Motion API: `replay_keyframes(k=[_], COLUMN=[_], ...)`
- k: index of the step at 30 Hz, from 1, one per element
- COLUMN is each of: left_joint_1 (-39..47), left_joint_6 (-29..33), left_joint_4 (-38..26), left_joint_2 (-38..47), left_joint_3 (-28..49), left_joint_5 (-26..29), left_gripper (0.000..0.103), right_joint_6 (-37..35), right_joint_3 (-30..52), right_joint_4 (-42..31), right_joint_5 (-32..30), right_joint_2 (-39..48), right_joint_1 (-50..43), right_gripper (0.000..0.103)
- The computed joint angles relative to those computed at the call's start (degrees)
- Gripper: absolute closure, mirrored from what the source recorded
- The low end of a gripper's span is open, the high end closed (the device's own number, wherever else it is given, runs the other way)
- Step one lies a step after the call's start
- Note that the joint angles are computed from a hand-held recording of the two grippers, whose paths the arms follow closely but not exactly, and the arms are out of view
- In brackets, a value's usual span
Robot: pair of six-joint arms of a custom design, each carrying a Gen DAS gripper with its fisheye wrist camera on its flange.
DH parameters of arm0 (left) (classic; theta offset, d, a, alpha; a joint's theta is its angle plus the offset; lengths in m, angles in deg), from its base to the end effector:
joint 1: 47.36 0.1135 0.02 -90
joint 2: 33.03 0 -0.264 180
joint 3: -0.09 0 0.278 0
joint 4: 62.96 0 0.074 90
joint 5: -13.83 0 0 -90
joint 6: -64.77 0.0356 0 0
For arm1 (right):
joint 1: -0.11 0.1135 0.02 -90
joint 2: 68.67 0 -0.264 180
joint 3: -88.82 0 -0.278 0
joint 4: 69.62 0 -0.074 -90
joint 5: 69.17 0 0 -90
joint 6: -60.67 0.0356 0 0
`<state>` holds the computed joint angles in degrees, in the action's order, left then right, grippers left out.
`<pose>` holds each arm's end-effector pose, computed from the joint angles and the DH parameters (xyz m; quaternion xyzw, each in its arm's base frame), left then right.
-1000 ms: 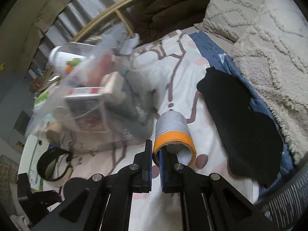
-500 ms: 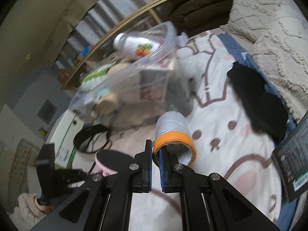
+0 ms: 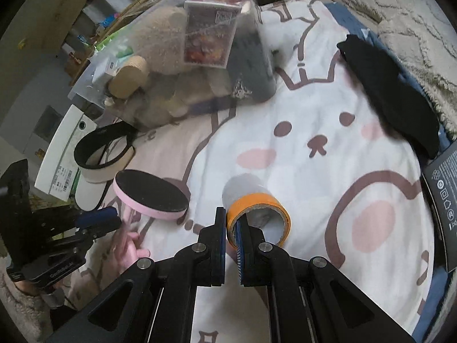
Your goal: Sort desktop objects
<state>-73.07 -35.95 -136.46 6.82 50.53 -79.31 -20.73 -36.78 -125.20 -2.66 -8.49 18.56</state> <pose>0.1274 -0.0592 0.2362 0.1204 0.9644 -0.0479 0.2307 0.2008 0.0820 0.2209 -0.1316 0.9408 0.2484 0.1893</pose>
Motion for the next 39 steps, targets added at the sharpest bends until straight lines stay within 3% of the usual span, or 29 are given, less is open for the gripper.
replay_keyframes(k=[2, 4, 11, 13, 14, 15, 16, 21, 28, 31, 34, 37, 39], left_joint_1=[-0.36, -0.37, -11.78, -13.79, -14.19, -14.38, -14.43, -13.06, -8.93, -9.74, -6.25, -6.11, -5.21], left_joint_6=[-0.04, 0.05, -6.52, -7.26, -7.24, -7.09, -7.04, -6.26, -3.41, -2.78, -0.84, -1.6, -1.31], left_joint_4=[-0.83, -2.32, -8.25, -9.53, -10.0, -10.27, -10.47, -11.22, -12.02, -12.33, -11.26, -9.72, -8.26], left_joint_2=[0.1, 0.69, 1.77, 2.49, 2.64, 2.92, 3.44, 7.77, 7.33, 4.52, 1.32, 0.49, 1.23], left_joint_3=[-0.11, -0.09, 0.11, 0.37, 0.25, 0.04, -0.23, -2.36, -2.54, -1.32, 0.46, 0.18, -0.88], left_joint_5=[-0.35, 0.54, -7.59, -9.02, -9.31, -9.37, -9.28, -9.69, -9.66, -9.99, -6.25, -7.08, -6.17], left_gripper=[0.072, 0.04, 0.03, 0.016, 0.013, 0.012, 0.012, 0.011, 0.003, 0.008, 0.014, 0.017, 0.027], right_joint_6=[-0.49, -1.09, -1.86, -1.54, -1.5, -1.4, -1.3, -0.96, -0.56, -0.03, 0.67, 0.58, 0.62], right_joint_3=[0.47, 0.79, 1.47, 1.34, 1.27, 1.31, 1.36, 1.52, 1.51, 1.58, 1.63, 1.64, 1.6], right_joint_4=[-2.11, -4.34, -8.24, -8.31, -8.38, -8.41, -8.37, -8.22, -7.94, -7.88, -7.68, -7.21, -6.77], right_joint_5=[0.0, 0.78, 1.46, 2.95, 3.57, 3.81, 4.06, 4.23, 3.59, 2.98, 2.29, 1.71, 1.71], right_joint_2=[0.18, 0.41, 0.61, 0.28, 0.19, 0.33, 0.45, 0.32, 0.43, 0.22, -0.36, -0.85, -1.22], right_joint_1=[0.14, 0.23, -2.17, -2.25, -2.45, -2.6, -2.82, -4.38, -8.03, -9.15, -10.0, -10.28, -10.14], right_gripper=[0.095, 0.095, 0.09, 0.081, 0.065, 0.045, 0.04, 0.04, 0.04, 0.04, 0.04, 0.04, 0.04])
